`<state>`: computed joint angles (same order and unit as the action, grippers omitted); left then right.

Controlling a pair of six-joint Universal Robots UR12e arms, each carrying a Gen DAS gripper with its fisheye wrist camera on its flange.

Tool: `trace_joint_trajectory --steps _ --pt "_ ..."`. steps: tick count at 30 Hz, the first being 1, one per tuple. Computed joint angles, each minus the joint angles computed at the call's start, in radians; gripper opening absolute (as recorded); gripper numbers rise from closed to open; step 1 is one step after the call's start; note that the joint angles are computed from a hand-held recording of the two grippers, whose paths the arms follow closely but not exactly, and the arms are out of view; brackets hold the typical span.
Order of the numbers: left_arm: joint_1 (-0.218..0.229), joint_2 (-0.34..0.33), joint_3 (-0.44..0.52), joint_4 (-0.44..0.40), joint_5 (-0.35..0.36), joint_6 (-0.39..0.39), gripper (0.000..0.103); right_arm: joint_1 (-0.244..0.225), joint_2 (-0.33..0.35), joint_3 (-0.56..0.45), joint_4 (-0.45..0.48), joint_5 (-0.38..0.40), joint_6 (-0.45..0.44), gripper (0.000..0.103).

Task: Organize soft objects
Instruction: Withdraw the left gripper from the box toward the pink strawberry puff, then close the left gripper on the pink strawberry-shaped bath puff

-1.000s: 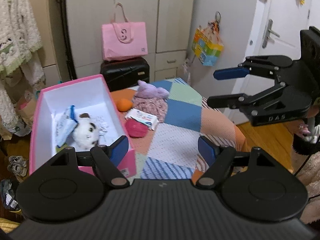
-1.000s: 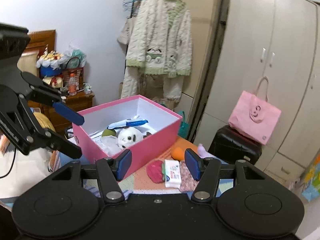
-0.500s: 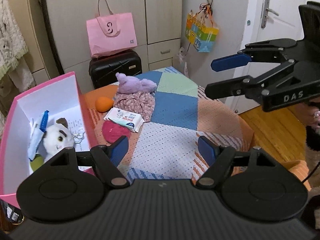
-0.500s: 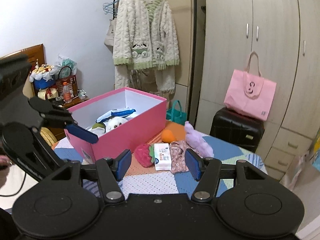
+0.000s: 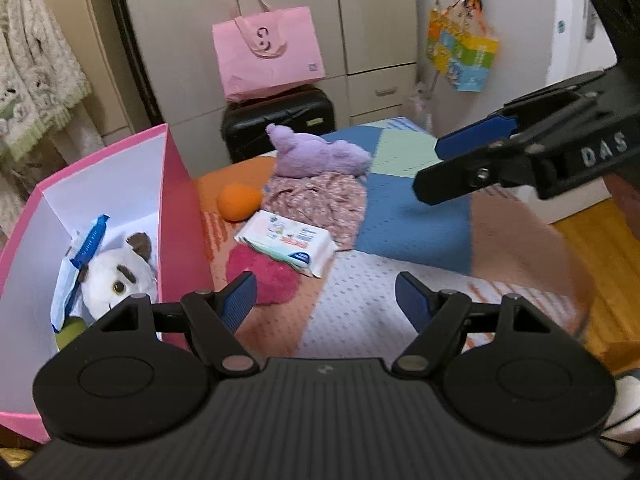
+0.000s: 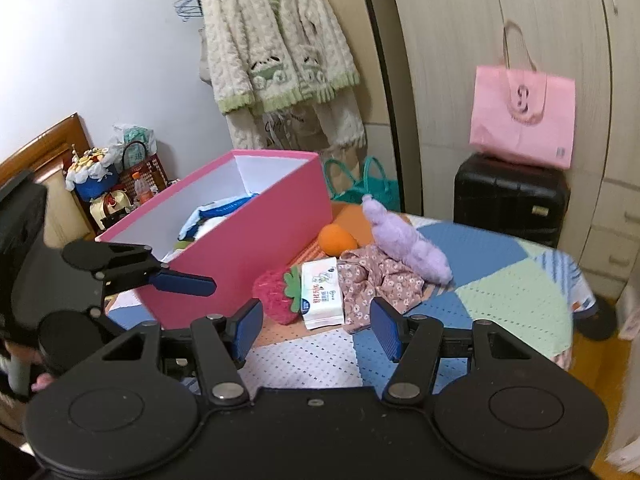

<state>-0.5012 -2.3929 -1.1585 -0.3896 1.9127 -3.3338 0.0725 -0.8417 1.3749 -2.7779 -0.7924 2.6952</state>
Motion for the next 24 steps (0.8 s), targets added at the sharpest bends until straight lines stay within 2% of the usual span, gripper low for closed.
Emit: trace_joint_trajectory --steps 4,10,15,17,20,24 --pt "-0.013 -0.043 0.046 -0.003 0.104 0.036 0.075 0.007 0.049 -0.075 0.065 0.002 0.03 0.064" --pt "-0.024 -0.097 0.108 -0.003 0.23 0.091 0.075 0.024 0.113 -0.165 0.098 -0.031 0.082 0.064" --pt "-0.03 -0.133 0.148 0.022 0.286 0.148 0.074 0.035 0.161 -0.234 0.132 -0.035 0.144 0.064" --pt "-0.033 -0.143 0.158 0.026 0.297 0.167 0.07 0.041 0.176 -0.256 0.134 -0.052 0.162 0.065" --pt "-0.033 -0.147 0.164 0.01 0.28 0.184 0.066 0.049 0.193 -0.279 0.138 -0.075 0.183 0.065" --pt "-0.04 -0.169 0.194 -0.028 0.331 0.175 0.066 0.056 0.204 -0.292 0.136 -0.093 0.193 0.065"
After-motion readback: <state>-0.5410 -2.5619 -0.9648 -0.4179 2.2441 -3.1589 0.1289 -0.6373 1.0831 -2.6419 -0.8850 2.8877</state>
